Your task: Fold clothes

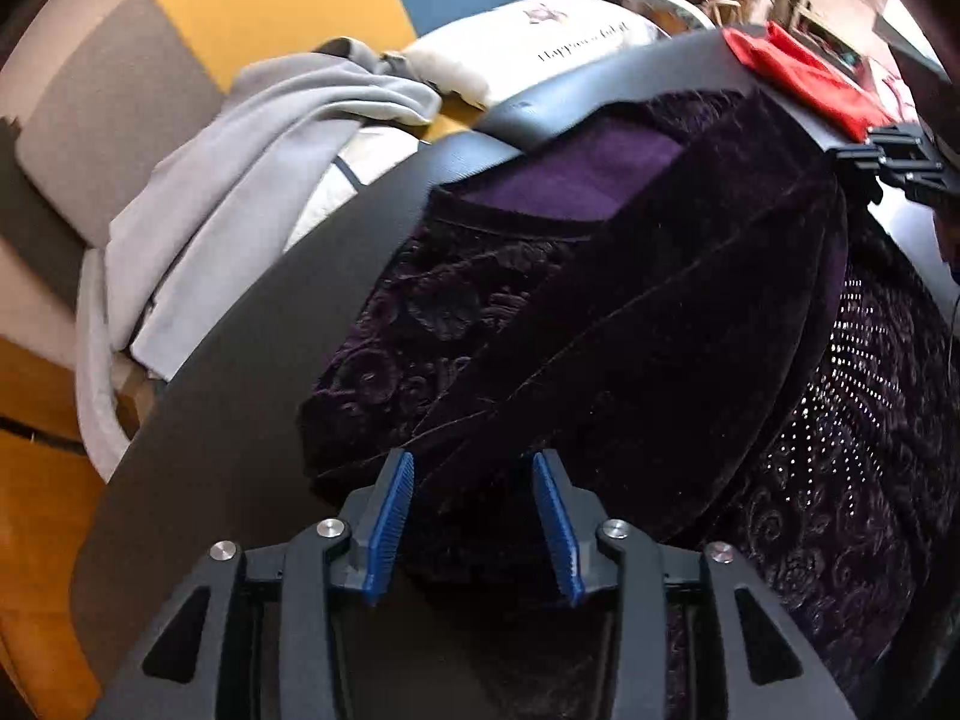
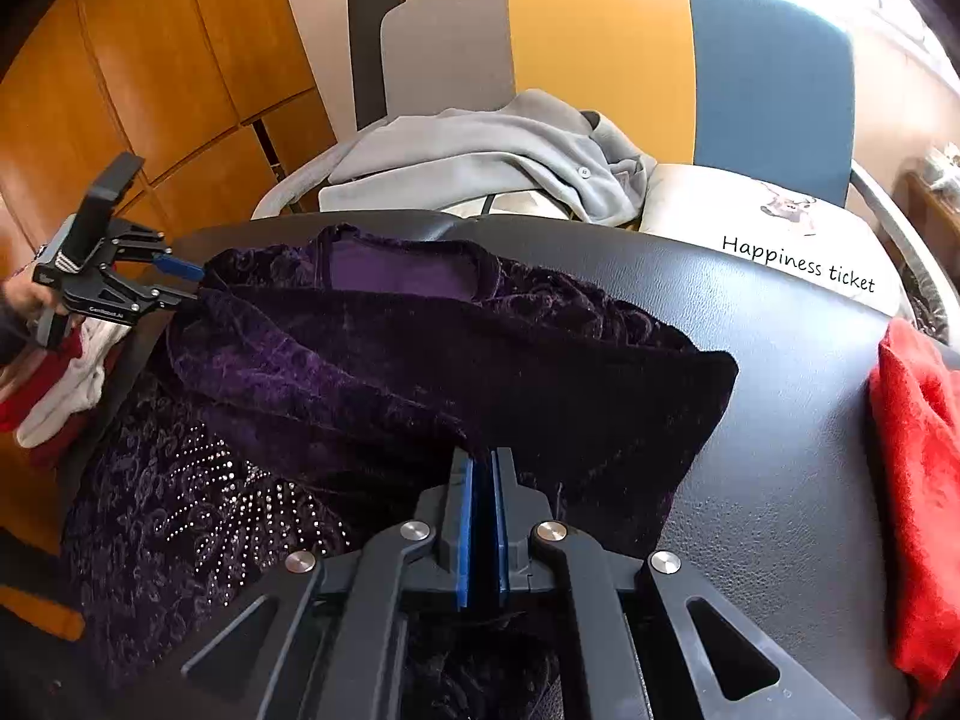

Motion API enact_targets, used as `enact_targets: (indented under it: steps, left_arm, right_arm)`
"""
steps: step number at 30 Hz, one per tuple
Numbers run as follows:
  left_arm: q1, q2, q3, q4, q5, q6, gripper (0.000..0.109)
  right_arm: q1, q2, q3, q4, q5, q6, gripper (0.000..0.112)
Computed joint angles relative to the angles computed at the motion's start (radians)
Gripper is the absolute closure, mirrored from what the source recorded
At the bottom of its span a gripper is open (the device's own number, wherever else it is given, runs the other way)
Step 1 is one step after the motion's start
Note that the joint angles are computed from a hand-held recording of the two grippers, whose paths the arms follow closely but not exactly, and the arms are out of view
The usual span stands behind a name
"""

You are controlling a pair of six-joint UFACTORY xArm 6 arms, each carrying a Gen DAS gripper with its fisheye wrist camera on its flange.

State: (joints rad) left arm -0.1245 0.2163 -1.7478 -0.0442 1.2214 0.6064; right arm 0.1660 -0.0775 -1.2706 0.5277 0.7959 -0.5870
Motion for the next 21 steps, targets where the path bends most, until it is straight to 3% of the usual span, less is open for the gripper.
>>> enact_targets:
  steps: [5,6,7,8,13,16,18,21]
  left_arm:
    - [0.005,0.050,-0.026,0.048,-0.003,-0.072,0.068]
    - [0.015,0.049,-0.022,0.031,-0.018,-0.098,0.081]
    - [0.025,0.049,-0.017,0.014,-0.032,-0.125,0.102]
    - [0.034,0.021,0.023,-0.004,-0.073,-0.133,0.106]
    - [0.084,-0.102,0.184,-0.117,-0.259,-0.191,0.106]
    - [0.098,-0.094,0.181,-0.112,-0.298,-0.275,0.106]
    - [0.096,-0.061,0.148,-0.066,-0.287,-0.362,0.103]
    - [0.095,-0.041,0.142,-0.015,-0.320,-0.517,0.087]
  right_arm:
    - [0.004,0.000,0.002,-0.005,-0.004,0.002,0.107]
    - [0.007,0.001,0.001,-0.018,-0.004,0.010,0.107]
    - [0.010,0.000,0.002,-0.031,-0.006,0.017,0.107]
    - [0.014,-0.002,0.004,-0.050,-0.011,0.023,0.107]
    - [0.028,-0.019,-0.005,-0.079,-0.058,0.030,0.107]
    - [0.023,0.025,-0.075,-0.092,-0.056,0.059,0.107]
    - [0.002,0.120,-0.177,-0.089,0.037,0.114,0.107]
    - [-0.006,0.176,-0.212,-0.150,0.021,0.205,0.102]
